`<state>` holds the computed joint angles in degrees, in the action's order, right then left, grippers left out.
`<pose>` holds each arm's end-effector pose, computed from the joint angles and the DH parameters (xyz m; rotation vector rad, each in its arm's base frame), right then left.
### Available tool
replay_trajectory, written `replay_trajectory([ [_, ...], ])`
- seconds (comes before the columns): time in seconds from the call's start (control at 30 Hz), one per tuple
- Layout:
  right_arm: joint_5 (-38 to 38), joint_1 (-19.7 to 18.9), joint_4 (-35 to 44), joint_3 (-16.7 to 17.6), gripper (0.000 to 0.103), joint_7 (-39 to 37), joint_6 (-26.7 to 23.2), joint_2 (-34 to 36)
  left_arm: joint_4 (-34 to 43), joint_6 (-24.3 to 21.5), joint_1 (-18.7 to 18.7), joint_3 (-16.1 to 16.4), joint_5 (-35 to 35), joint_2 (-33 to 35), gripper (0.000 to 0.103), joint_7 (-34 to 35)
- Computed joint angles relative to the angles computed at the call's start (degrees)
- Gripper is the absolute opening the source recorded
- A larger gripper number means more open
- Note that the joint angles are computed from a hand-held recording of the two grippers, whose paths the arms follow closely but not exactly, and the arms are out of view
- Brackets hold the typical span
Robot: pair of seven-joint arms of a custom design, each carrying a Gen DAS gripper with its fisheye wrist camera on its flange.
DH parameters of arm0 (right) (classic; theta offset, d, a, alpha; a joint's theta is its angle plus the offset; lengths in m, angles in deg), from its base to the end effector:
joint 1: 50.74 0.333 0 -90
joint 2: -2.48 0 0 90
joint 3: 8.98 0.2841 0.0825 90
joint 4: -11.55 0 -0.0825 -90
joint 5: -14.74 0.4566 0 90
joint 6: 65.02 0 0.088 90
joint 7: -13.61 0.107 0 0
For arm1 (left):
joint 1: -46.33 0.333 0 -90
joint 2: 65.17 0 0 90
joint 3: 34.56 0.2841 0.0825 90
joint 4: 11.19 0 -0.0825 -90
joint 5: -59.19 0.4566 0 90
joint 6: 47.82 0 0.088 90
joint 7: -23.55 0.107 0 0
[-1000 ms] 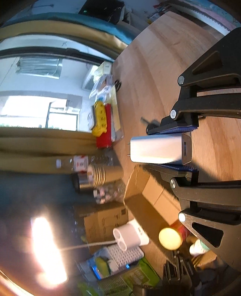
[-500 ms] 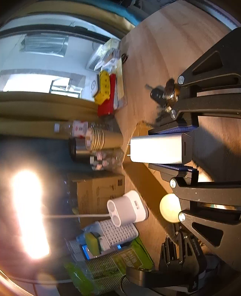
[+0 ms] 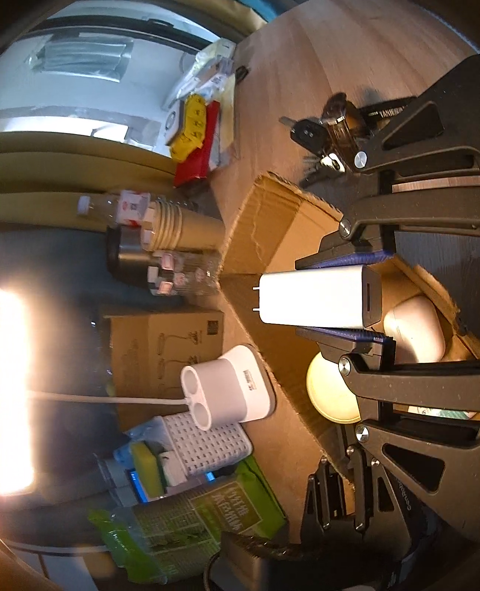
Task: Organize rigid objects
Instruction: 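Lift the white charger with the right gripper and lower it into the box, then open the right gripper and withdraw it from the box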
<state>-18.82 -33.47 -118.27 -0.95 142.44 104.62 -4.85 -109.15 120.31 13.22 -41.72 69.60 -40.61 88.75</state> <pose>0.5328 0.2942 0.4305 -1.9144 1.4061 -0.6526 0.5791 -0.4920 0.3711 -1.4935 2.2503 -1.0951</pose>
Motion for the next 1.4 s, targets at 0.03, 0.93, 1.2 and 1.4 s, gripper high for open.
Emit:
replay_trajectory([
  [0.03, 0.71, 0.25, 0.19, -0.11, 0.029, -0.75, -0.39, 0.27, -0.01, 0.01, 0.02, -0.01, -0.03, 0.00, 0.008, 0.02],
  [0.93, 1.98, 3.06, 4.87, -0.41, 0.029, -4.02, -12.75, 4.19, -0.21, 0.25, -0.34, 0.27, 0.21, -0.07, 0.008, -0.13],
  [1.2, 1.74, 3.58, 5.95, -0.59, 0.029, -4.42, -14.87, 4.86, -0.37, 0.38, -0.49, 0.35, 0.51, -0.14, 0.008, -0.38],
  [1.4, 3.51, 3.72, 6.05, -0.75, 0.032, -5.69, -15.19, 4.58, -0.42, 0.30, -0.39, 0.24, 0.45, -0.23, 0.008, -0.42],
])
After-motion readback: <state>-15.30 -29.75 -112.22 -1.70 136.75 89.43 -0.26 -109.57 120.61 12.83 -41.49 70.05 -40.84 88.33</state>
